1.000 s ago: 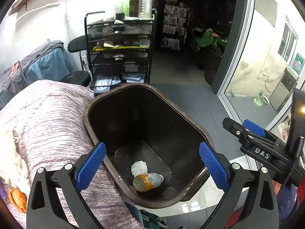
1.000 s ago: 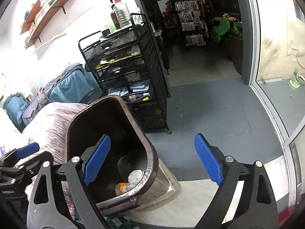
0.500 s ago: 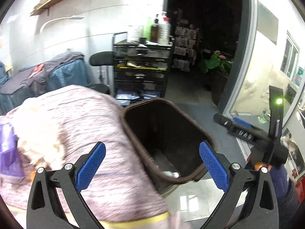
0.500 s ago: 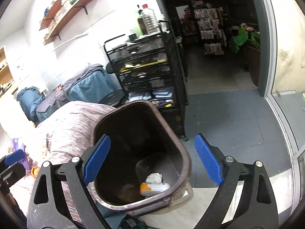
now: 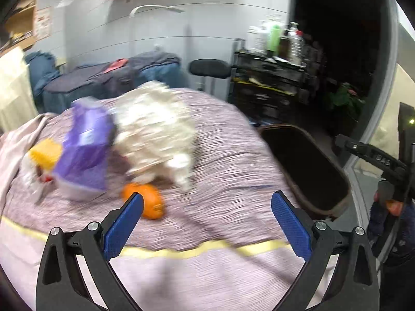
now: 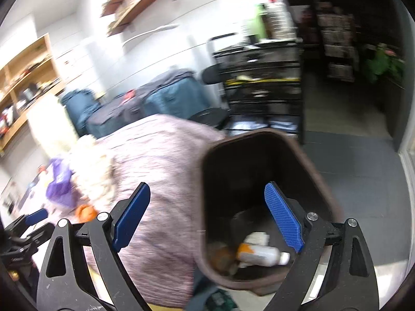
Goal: Collect trash
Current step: 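Grasp the crumpled cream paper with the right tool while the left tool grasps the purple bag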
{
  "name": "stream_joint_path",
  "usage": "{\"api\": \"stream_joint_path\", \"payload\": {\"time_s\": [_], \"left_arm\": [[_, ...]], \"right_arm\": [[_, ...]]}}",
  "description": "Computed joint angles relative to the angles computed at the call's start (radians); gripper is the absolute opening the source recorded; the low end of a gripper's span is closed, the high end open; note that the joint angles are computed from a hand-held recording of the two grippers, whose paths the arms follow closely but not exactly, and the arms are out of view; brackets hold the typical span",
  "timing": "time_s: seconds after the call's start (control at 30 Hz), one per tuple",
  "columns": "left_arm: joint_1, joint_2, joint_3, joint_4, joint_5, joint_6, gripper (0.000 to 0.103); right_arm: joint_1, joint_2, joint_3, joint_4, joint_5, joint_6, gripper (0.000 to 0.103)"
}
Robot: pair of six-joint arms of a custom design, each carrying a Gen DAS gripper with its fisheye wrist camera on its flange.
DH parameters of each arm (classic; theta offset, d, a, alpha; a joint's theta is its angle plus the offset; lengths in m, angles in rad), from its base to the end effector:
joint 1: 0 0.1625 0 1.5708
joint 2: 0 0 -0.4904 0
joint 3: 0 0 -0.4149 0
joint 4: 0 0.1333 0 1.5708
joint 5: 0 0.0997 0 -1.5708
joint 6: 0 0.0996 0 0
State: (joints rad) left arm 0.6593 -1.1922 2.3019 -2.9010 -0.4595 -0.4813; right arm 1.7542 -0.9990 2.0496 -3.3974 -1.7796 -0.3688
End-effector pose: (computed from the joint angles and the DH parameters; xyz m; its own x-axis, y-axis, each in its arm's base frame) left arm -0.2374 -0.4655 0.2253 -0.7352 -0.0724 -0.6740 0.4862 0.6365 -0.5987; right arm 0.2222 -0.5802 0.2152 -0.8750 -0.2862 0.3905 -0.4777 0.6417 -0.6000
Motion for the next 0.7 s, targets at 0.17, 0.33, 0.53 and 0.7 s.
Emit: {"api": "stream_joint_path", "payload": {"time_s": [0.17, 0.33, 0.53, 0.7], "left_arm": [[0.006, -0.124, 0.057, 0.170, 0.060, -0.179, 0.097], [0.034, -0.226, 0.081, 0.280, 0.102, -0.288, 0.097], [0.095, -0.255, 0.080, 0.152, 0.098, -0.177, 0.096], [0.154, -0.202, 0.029, 0.068, 0.095, -0.012, 0.084]], "right_arm": [[0.047, 0.037, -0.032, 0.099, 0.060, -0.033, 0.089], [0.093, 0.086, -0.083, 0.195, 0.108, -0.055, 0.089], [0.140, 0.148, -0.160, 0.276, 0.143, -0.123, 0.089], [0.167, 0.225, -0.270, 0.376, 0.145, -0.184, 0.089]]}}
